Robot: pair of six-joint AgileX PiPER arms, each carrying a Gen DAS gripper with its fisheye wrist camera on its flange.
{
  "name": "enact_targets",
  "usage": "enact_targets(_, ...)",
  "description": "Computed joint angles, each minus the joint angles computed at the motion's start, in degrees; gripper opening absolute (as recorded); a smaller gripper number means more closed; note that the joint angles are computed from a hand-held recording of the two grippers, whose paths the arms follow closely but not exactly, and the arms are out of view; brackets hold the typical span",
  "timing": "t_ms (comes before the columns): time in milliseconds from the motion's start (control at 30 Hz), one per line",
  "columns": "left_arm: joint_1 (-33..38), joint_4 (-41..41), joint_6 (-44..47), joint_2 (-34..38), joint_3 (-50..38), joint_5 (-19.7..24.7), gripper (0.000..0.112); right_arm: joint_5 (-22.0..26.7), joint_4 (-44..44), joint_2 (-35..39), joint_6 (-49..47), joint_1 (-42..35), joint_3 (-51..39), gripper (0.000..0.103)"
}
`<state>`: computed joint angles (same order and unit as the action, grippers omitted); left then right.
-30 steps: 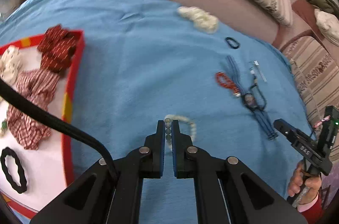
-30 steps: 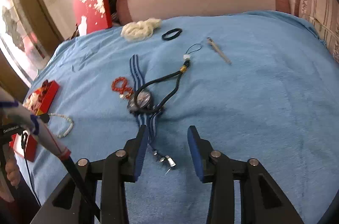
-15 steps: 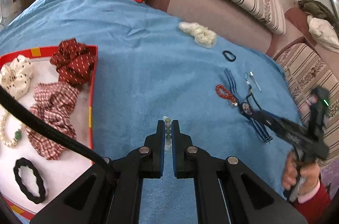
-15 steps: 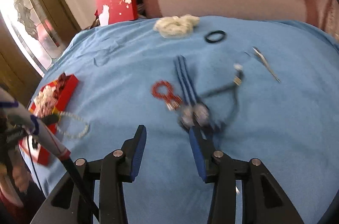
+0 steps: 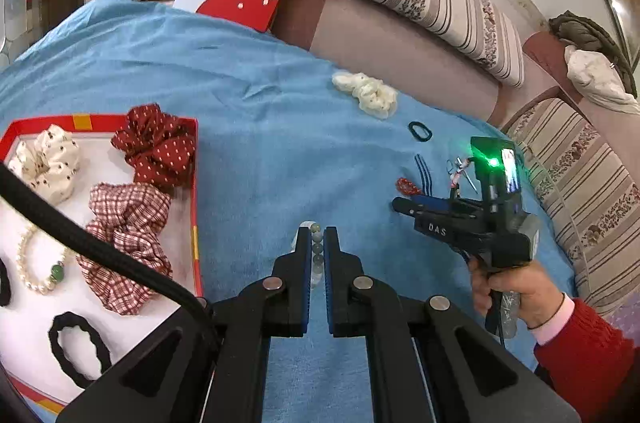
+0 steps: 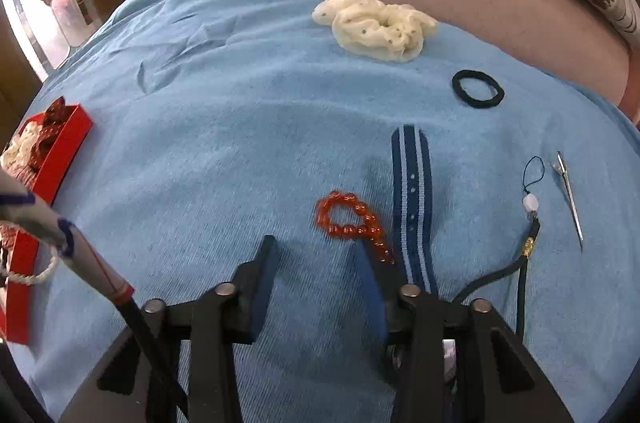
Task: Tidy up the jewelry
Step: 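Grasp the red bead bracelet with the right tool while the left carries the white bracelet toward the tray, then release the white bracelet in the tray with the left tool while the right drops the red bracelet there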
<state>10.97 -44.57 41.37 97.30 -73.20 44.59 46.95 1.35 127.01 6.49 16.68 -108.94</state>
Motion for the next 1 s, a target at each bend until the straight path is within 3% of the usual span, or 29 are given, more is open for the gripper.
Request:
enact_targets(67,1.0,-1.3,1.1,-1.0,0.4,0.6,0.005,1.9,4.4,-0.4,-0.7,-1.4,-1.1,0.001)
enact_targets(200,4.1,-3.7,2.5,-2.5,1.0,1.8,0.005,0.1,7.7,-5.0,-1.9,-1.5,3.3,0.001)
enact_targets(333,7.3,-5.4,3.3,-3.6,2.0,2.1,0.005,-2.0,0.8,-7.8,2.0,0.5,6.0,0.002)
enact_targets(400,9.0,-6.0,3.4,-4.1,2.3,2.5,0.005,1.3,-0.2,-5.4,2.3,0.2,2.5,0.018)
enact_targets(600,14.5,-8.6,6.0,-4.7,2.1,3.9,0.005,8.3,-4.0,3.8,5.5,-0.5,-9.3,0.021)
enact_targets(700,17.8,-8.1,5.2,-3.0,0.7,4.3,0.005,10.5,-4.0,7.0,6.7,-0.9,-13.9,0.021)
enact_targets(733,18.6,-8.0,5.0,-2.6,0.3,4.4,0.005,9.7,-2.6,6.8,6.7,-1.5,-13.6,0.019)
enact_targets(767,19.7,-8.0,4.9,-2.2,-0.1,4.6,0.005,9.8,-1.4,6.8,6.2,-2.0,-13.8,0.010)
enact_targets(833,21.5,-8.0,4.5,-1.4,-0.9,4.8,0.005,10.5,2.0,6.5,5.3,-3.2,-14.0,0.008)
enact_targets(1000,25.0,-8.4,4.2,0.2,-2.7,5.7,0.005,7.2,10.9,0.8,3.0,-5.0,-7.0,0.008)
